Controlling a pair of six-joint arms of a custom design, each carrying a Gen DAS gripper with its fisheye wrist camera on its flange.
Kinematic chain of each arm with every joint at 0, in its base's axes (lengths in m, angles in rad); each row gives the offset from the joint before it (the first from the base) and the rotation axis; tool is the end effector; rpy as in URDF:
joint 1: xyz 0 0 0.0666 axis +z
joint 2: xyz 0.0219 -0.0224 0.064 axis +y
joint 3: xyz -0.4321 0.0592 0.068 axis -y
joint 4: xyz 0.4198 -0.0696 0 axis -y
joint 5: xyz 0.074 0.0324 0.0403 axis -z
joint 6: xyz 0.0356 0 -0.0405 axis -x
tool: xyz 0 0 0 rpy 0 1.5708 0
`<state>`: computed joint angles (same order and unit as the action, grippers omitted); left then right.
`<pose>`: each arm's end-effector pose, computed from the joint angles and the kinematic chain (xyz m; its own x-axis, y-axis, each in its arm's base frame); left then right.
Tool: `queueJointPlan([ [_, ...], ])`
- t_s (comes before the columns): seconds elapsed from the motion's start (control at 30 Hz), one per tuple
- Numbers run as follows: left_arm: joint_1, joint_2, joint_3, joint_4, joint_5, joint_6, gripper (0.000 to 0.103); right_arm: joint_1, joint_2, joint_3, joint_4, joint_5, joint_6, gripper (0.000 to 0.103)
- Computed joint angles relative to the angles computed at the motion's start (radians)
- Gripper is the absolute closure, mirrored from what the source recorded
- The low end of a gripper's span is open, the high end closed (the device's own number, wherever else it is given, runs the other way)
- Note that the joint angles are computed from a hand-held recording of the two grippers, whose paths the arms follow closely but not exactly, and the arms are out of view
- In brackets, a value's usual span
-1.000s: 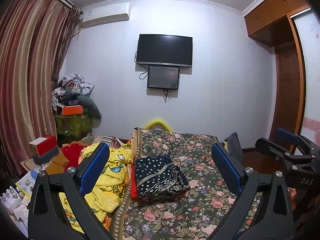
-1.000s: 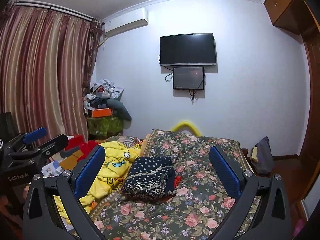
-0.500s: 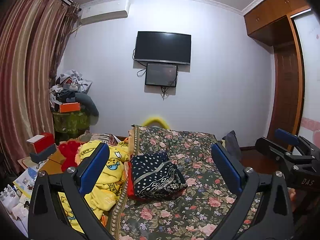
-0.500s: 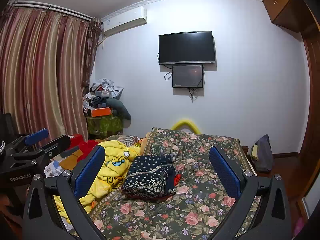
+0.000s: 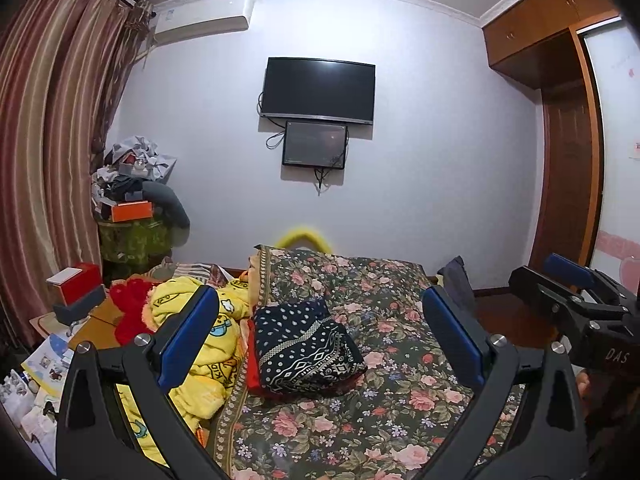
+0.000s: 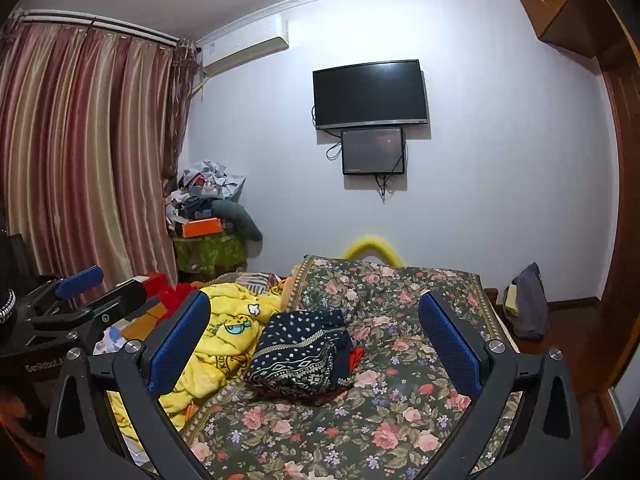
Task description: Fold large clothes
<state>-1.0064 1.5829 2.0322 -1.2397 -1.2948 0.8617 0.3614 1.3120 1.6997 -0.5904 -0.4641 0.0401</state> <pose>0.3132 -0.4314 0.6846 -0.1474 -0.1537 -0.9770 -0.3744 0.9230 -0.0888 0.4335 0.1805 0.7029 -0.1590 -0.0984 -0.9824 -0.7333 0.6780 0.0508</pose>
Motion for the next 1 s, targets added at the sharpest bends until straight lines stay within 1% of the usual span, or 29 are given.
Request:
queueJointPlan([
  [0.1,0.001,-0.002,-0.003,0.025,0.014,-0.026,0.001,0.000,0.000,0.000,0.002,0.002,-0.004,0.000],
  [0.2,0.001,0.007,0.010,0.006,0.013,-0.017,0.001,0.000,0.001,0.002,0.002,0.006,-0.007,0.000],
  [0.27,0.002,0.009,0.012,0.007,0.016,-0.025,0.001,0.000,0.002,0.004,0.002,0.006,-0.011,0.000],
  [0.43,0.006,0.006,0.002,0.056,0.040,-0.075,0.001,0.000,0.006,0.008,-0.002,0.014,-0.015,0.000],
  [0.67,0.004,0.011,0.004,0.083,0.047,-0.106,0.001,-0.012,0.017,0.021,-0.011,0.005,-0.036,0.000],
  [0.77,0.002,0.010,-0.001,0.108,0.046,-0.139,0.001,-0.016,0.018,0.021,-0.013,0.002,-0.047,0.000],
  [0.9,0.005,0.011,-0.001,0.106,0.052,-0.139,0.001,-0.018,0.022,0.022,-0.017,-0.001,-0.052,0.000],
  [1.0,0.010,0.012,0.002,0.088,0.055,-0.113,0.001,-0.017,0.021,0.020,-0.018,0.003,-0.050,0.000],
])
